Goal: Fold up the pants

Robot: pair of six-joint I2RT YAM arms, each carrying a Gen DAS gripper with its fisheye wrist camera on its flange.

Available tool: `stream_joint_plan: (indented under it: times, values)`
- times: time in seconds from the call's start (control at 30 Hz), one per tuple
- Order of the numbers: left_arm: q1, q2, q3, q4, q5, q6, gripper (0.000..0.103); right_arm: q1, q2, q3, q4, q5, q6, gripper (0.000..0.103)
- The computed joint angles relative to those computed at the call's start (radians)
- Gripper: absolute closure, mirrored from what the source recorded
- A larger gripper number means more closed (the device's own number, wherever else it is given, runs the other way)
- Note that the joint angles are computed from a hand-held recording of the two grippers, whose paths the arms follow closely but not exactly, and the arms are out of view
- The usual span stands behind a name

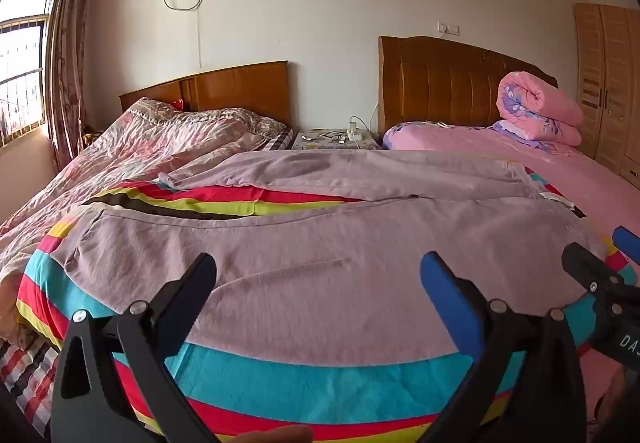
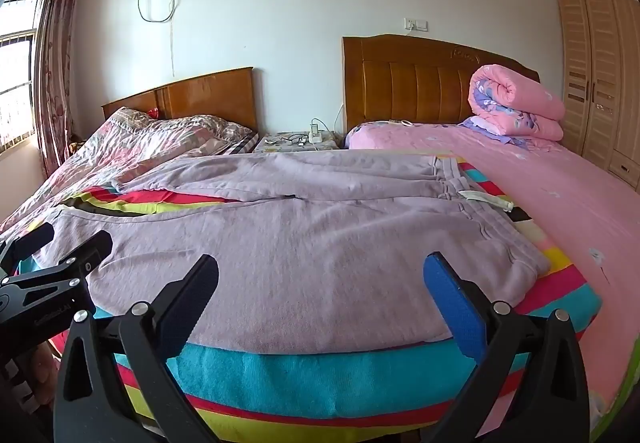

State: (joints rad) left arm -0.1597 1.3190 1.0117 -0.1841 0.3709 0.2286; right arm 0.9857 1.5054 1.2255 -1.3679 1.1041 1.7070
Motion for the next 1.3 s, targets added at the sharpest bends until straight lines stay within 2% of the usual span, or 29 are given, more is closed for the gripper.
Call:
stream_joint_plan:
  times: [0.43, 1.3]
  values:
    - [-0.018, 0.001, -0.006, -0.005, -0.027, -0.008, 0.001, -0.005, -0.007, -0.008, 0.025, -0.001, -0.014, 0.004]
    - [0.0, 0.015, 0.006, -0.017, -0.009, 0.001, 0.001, -0.012, -0.014, -0.021, 0.054, -0.011, -0.031, 0.004]
